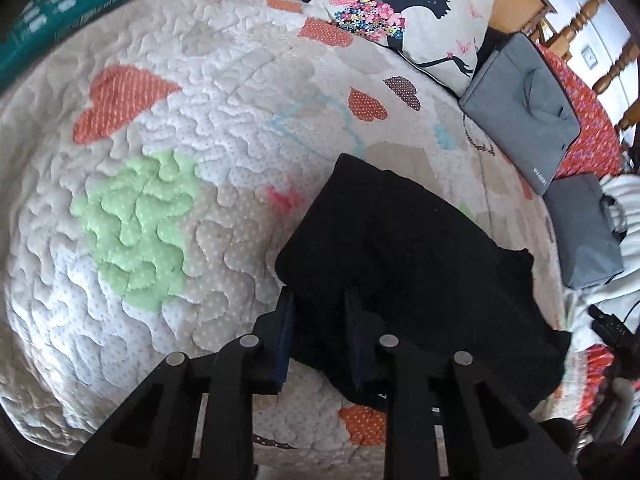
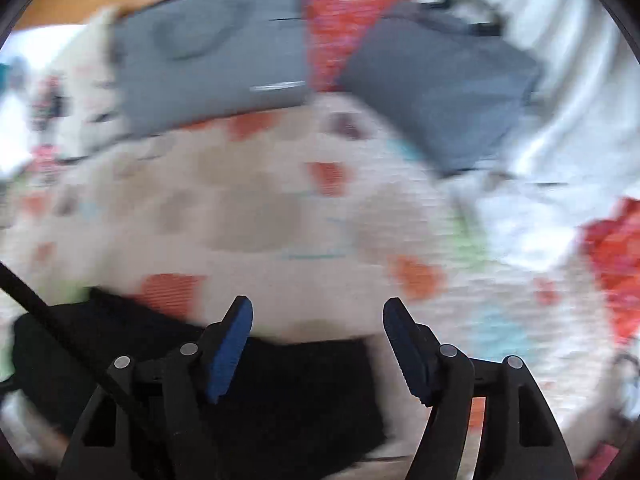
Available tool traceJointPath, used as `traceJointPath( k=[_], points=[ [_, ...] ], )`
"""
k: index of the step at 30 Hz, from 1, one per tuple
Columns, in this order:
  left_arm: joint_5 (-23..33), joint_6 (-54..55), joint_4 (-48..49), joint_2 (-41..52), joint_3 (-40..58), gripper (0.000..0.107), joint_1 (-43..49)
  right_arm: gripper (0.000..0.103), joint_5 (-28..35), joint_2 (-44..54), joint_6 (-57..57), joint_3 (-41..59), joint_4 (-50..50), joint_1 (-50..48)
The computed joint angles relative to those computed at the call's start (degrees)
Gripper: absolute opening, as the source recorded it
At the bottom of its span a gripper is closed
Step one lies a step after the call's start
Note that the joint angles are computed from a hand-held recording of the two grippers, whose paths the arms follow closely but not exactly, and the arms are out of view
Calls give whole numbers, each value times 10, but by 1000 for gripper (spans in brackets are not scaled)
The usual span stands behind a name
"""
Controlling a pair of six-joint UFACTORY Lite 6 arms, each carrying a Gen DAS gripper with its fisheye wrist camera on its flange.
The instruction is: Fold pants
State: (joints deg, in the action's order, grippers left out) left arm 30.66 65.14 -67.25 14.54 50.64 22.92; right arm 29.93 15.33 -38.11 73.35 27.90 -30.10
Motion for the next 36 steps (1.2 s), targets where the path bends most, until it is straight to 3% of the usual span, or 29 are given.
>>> traceJointPath(
  k=[2,6,8,9,10,11,16,19,20,22,23,26,31,36],
  points=[
    [25,0,-5,-3,-3,22,12,73,63,47,-60,34,68,42],
    [39,19,-14,-33,-33,22,26,73,9,136,-48,96,27,186],
    [40,24,-8,-38,-41,22,31,70,21,197,12,157,-28,231],
    [42,23,-4,-36,-41,22,31,55,34,226,42,187,-53,248],
    [42,22,2,-35,-43,22,30,15,71,269,62,241,-71,261],
    [39,18,10,-34,-44,22,28,5,105,311,98,298,-104,274],
    [22,4,28,-31,-48,23,15,6,142,444,313,515,-342,312],
    [31,5,25,-31,-45,24,17,10,165,467,337,576,-365,306],
    [45,11,18,-29,-43,24,27,15,154,443,309,551,-324,293],
    [73,27,-1,-28,-40,25,54,49,115,369,282,466,-275,270],
    [84,32,-11,-28,-40,26,66,53,98,336,263,428,-249,259],
    [82,39,-43,-42,-50,26,88,55,81,229,152,298,-125,200],
    [108,99,-119,-87,-80,26,109,56,140,102,-23,137,62,7],
    [78,117,-123,-129,-91,34,23,65,179,41,-160,26,183,-205]
  ],
)
